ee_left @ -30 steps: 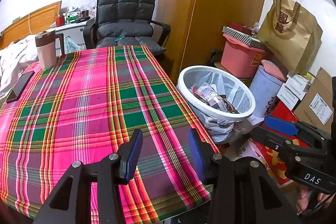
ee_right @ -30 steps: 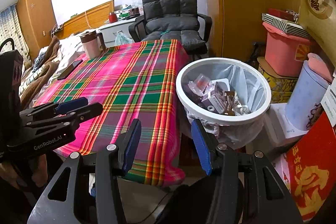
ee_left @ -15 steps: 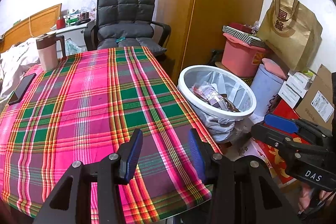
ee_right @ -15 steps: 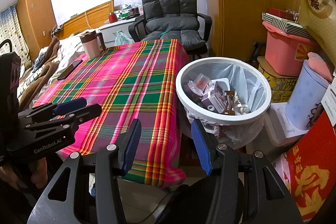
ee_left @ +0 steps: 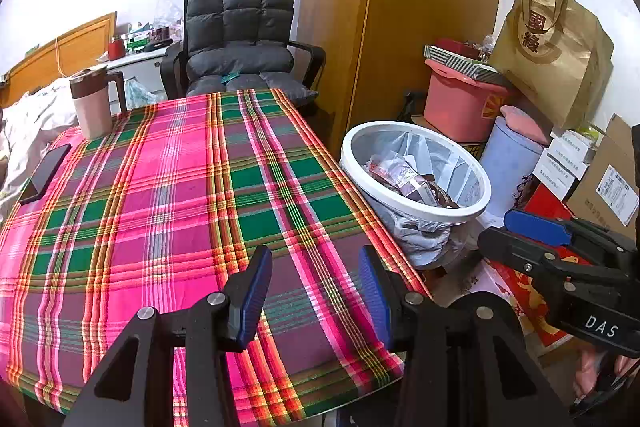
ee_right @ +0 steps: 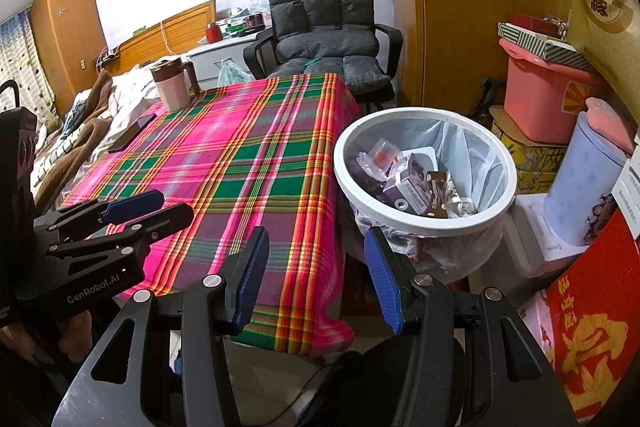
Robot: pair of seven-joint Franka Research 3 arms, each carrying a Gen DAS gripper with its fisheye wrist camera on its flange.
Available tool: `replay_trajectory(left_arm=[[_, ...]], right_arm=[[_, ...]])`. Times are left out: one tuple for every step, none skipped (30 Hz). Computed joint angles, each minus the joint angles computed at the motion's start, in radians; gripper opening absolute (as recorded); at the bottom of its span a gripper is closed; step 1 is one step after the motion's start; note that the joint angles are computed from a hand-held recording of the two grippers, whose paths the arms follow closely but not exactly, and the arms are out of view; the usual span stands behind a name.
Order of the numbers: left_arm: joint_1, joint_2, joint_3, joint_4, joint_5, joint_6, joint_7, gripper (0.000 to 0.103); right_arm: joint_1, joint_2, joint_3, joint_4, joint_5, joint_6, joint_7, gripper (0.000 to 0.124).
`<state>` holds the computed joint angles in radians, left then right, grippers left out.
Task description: Collect trash
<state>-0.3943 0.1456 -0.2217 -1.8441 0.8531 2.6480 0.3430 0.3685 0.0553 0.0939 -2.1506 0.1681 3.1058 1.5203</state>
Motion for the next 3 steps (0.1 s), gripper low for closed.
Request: replay_trajectory(left_arm=[[0.000, 0.000, 0.000, 0.000, -0.002, 0.001, 0.000, 0.045], [0.000, 0.000, 0.000, -0.001, -0.004, 0.000, -0.001, 0.045], [0.000, 0.000, 0.000, -0.001, -0.004, 0.000, -0.002, 0.045]], right_arm=[[0.000, -0.001, 0.000, -0.001, 0.000, 0.001, 0.000, 0.052], [0.000, 0.000, 0.000, -0.001, -0.001, 0.001, 0.000, 0.052], [0.000, -0.001, 0.000, -0.001, 0.001, 0.001, -0.001, 0.052]])
